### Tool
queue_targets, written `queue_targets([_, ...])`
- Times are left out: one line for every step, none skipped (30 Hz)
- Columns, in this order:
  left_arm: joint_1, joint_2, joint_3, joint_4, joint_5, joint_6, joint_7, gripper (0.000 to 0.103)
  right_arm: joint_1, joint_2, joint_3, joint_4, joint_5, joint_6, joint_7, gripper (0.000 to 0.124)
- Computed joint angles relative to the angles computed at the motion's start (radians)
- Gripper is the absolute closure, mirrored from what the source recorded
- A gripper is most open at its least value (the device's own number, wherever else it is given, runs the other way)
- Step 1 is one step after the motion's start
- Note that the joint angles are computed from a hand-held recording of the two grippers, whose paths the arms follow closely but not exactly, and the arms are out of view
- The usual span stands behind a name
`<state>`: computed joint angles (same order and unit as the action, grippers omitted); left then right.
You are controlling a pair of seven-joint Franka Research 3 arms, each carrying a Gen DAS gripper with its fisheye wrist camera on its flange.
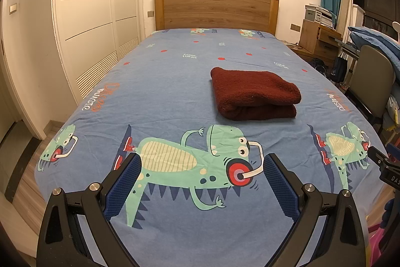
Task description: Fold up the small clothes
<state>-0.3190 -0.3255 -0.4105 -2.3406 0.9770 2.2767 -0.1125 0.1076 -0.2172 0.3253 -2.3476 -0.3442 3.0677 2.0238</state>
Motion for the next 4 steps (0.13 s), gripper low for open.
queue_targets([0.000, 0.000, 0.000, 0.001, -0.001, -0.002, 0.001, 0.007, 0.000, 0.000, 0.000, 0.001, -0.001, -0.001, 0.000, 0.022])
queue_targets([-0.001, 0.000, -0.001, 0.001, -0.001, -0.004, -0.001, 0.007, 0.000, 0.000, 0.000, 0.001, -0.001, -0.001, 0.000, 0.022])
queue_targets([0.000, -0.001, 0.001, 0.000, 0.000, 0.000, -0.002, 0.007, -0.001, 0.000, 0.000, -0.001, -0.003, 0.000, 0.002, 0.022])
queue_targets([0.000, -0.002, 0.001, -0.002, -0.001, 0.002, -0.005, 0.007, -0.001, 0.000, 0.001, -0.001, -0.004, 0.000, 0.002, 0.022])
